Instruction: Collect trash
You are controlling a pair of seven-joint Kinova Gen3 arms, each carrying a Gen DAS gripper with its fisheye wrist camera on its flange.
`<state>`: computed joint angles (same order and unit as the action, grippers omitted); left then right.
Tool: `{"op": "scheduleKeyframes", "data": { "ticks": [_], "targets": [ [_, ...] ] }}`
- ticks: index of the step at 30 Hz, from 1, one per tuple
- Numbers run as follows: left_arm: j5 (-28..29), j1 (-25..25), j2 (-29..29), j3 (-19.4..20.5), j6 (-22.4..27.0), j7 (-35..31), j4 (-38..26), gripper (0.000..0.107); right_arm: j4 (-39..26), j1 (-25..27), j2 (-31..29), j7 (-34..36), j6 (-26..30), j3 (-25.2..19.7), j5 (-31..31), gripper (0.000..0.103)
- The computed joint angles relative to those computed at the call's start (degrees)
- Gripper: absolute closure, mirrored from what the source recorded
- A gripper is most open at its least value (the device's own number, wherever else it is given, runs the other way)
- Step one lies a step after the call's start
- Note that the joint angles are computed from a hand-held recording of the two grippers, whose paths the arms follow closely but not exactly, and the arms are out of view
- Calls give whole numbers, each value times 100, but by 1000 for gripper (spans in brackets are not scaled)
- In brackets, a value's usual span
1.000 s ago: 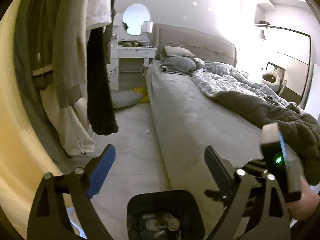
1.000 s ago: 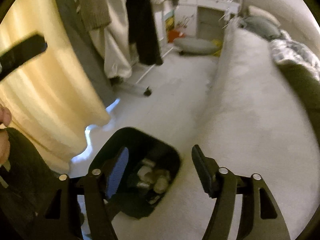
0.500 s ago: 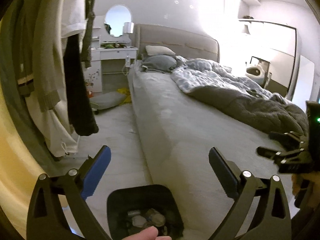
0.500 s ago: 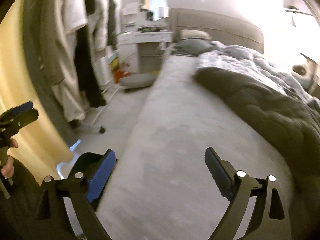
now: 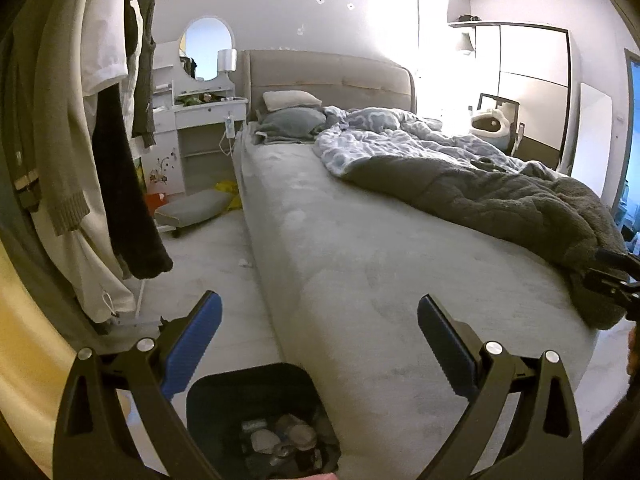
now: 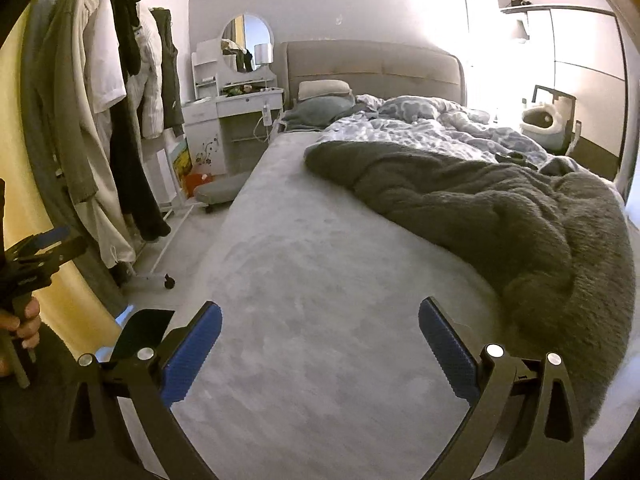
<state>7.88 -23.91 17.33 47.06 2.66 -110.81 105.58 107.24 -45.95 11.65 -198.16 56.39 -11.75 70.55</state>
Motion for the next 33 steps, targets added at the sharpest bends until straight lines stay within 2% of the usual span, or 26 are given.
{"op": "scheduleKeyframes", "data": {
  "ticks": [4,7,14,24,33],
  "targets": [
    [9,271,19,-228,-36,130,-6,8,182,31,-122,-221,-72,-27,187,3],
    [-23,788,-4,-755,40,267,-89,8,257,116,-152,-251,-213,-46,235,3],
    [14,1305,56,-1237,111,227,-182,8,424,296,-259,-348,-516,-58,311,3],
    [11,1650,26,-1609,53,307,-181,8,444,342,-304,-389,-504,-117,328,3],
    [-33,1609,22,-1580,50,393,-180,8,445,335,-305,-377,-494,-127,320,3]
  ]
}}
